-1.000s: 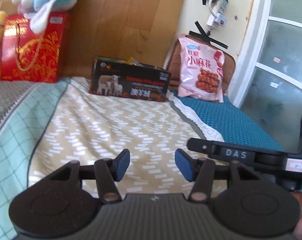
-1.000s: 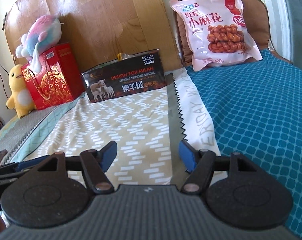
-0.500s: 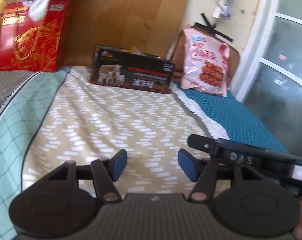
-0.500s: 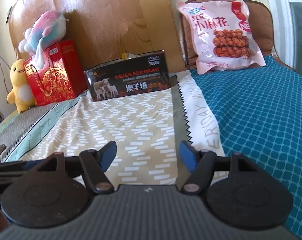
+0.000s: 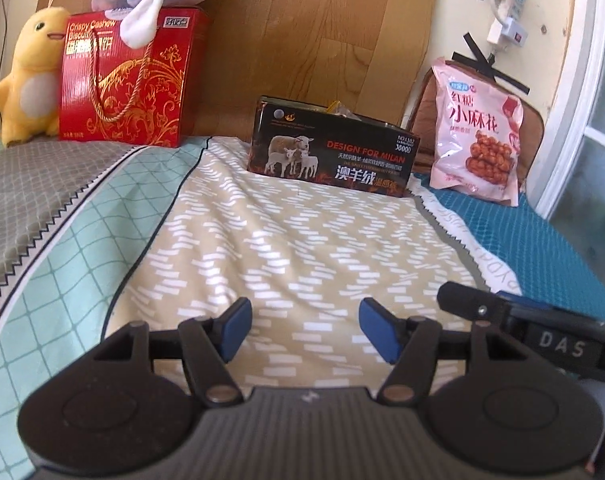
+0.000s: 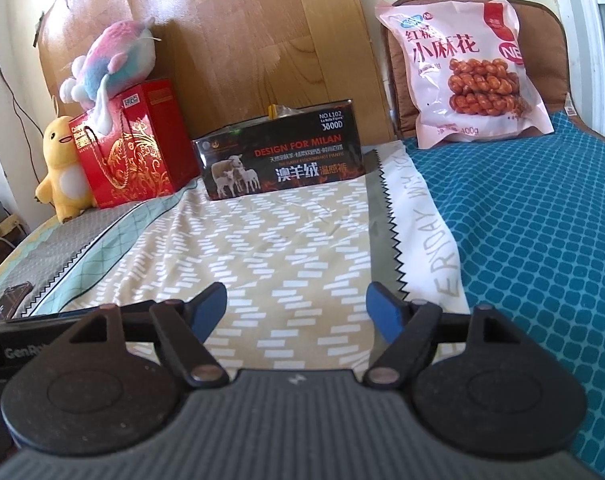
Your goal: Organize snacks
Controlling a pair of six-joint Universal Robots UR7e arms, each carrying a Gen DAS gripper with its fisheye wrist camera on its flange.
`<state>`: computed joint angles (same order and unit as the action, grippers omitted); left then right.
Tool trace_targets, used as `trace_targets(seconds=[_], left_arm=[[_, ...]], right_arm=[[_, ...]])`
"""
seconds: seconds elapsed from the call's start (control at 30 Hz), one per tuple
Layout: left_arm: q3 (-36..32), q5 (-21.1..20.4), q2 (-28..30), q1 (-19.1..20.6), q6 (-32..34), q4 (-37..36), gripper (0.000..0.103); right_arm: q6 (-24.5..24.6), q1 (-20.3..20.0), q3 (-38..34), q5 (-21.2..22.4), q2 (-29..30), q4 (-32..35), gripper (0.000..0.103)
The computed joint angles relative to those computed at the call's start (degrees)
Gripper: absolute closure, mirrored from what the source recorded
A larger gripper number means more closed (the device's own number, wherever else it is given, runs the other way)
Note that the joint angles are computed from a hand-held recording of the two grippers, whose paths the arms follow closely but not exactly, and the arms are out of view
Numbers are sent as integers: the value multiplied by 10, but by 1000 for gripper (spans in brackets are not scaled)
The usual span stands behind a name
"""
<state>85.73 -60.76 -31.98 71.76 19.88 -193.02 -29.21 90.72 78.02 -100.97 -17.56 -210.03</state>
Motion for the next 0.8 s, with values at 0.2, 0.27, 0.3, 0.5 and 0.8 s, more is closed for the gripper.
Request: trace_targets(seconds=[0.2,0.27,0.3,0.5,0.8], left_arm=[[-5,40,11,-10,27,-11,42],[-7,53,16,-14,37,-14,42],[-9,59,19,-16,43,-14,39],[-23,87,21,-15,6,1,8],[-32,122,29,-19,12,3,1]], right_arm=[[4,-7,18,20,-6,-33,23],[6,-8,18,22,-6,-35,23],[6,-8,18,22,-6,-34,23],[7,-7,19,20,-6,-35,22],[-2,-7,16,21,-4,-34,21]])
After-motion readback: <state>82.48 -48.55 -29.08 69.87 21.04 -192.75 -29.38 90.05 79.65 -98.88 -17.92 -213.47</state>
